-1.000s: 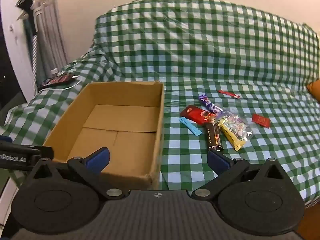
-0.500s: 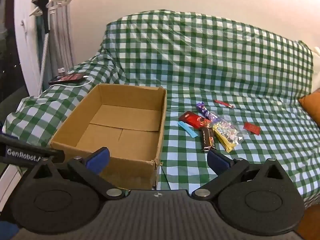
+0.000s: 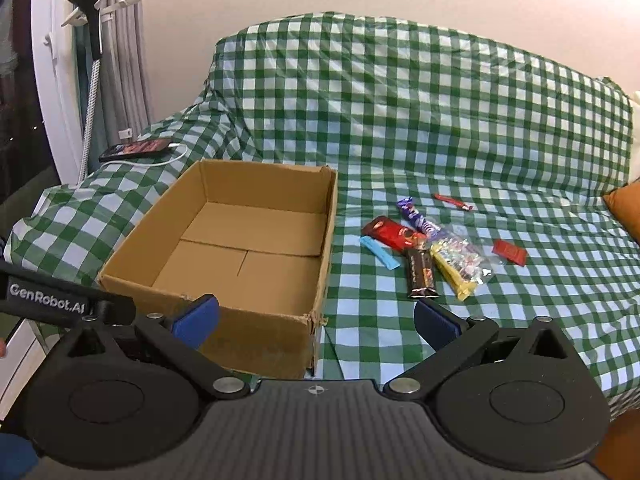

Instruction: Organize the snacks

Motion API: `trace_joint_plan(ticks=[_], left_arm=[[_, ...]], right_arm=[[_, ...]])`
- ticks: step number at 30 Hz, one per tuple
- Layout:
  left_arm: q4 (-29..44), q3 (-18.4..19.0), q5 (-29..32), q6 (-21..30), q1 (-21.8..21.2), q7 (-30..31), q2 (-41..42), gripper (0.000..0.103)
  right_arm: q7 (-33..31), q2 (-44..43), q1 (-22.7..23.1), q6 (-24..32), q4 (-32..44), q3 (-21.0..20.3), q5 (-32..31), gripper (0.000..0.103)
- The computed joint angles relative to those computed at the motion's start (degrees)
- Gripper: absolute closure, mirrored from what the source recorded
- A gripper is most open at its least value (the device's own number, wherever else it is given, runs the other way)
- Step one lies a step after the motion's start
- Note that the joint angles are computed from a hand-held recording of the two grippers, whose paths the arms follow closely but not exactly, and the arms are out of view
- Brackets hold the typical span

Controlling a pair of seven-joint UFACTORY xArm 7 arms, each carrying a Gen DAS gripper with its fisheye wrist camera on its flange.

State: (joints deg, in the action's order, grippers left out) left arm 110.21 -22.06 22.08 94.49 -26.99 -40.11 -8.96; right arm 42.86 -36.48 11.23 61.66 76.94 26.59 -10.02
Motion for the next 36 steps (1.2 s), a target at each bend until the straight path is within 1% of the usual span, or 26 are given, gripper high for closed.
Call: trace_joint_plan(ticks=[3, 6, 10, 17, 30, 36], left_arm=[[-0.3, -0.2, 1.0, -0.3, -0.2, 1.3, 0.6, 0.0], [-0.3, 0.0, 1.9, 0.0, -0.4, 1.7, 1.2, 0.0], [-0.8, 0.6, 2.0, 0.0, -0.6, 1.4, 1.4, 0.0], [-0.9, 0.5, 4.1, 0.3, -1.3, 1.6, 1.7, 0.0], [-3.7, 0.4, 3.2, -1.0, -0.5, 1.8, -0.6, 0.0], [-4.1, -0.2, 3.1, -1.4, 0.2, 1.8, -1.0, 0.0]], right_arm=[[0.5, 1.1, -0.2, -0.1, 0.6, 0.6, -0.2, 0.0], [0.3, 1.8, 0.2, -0.5, 0.5, 0.3, -0.4, 0.0], [-0.6, 2.5, 1.1, -0.7, 0.4, -0.4, -0.4, 0.0], [-0.6, 3.3, 1.4, -1.1, 0.8, -0.2, -1.4, 0.0], [-0.6, 3.4, 1.5, -0.9, 1.3, 0.3, -2.5, 0.0], [-0.5, 3.5, 1.4, -0.7, 1.5, 0.6, -2.7, 0.0]])
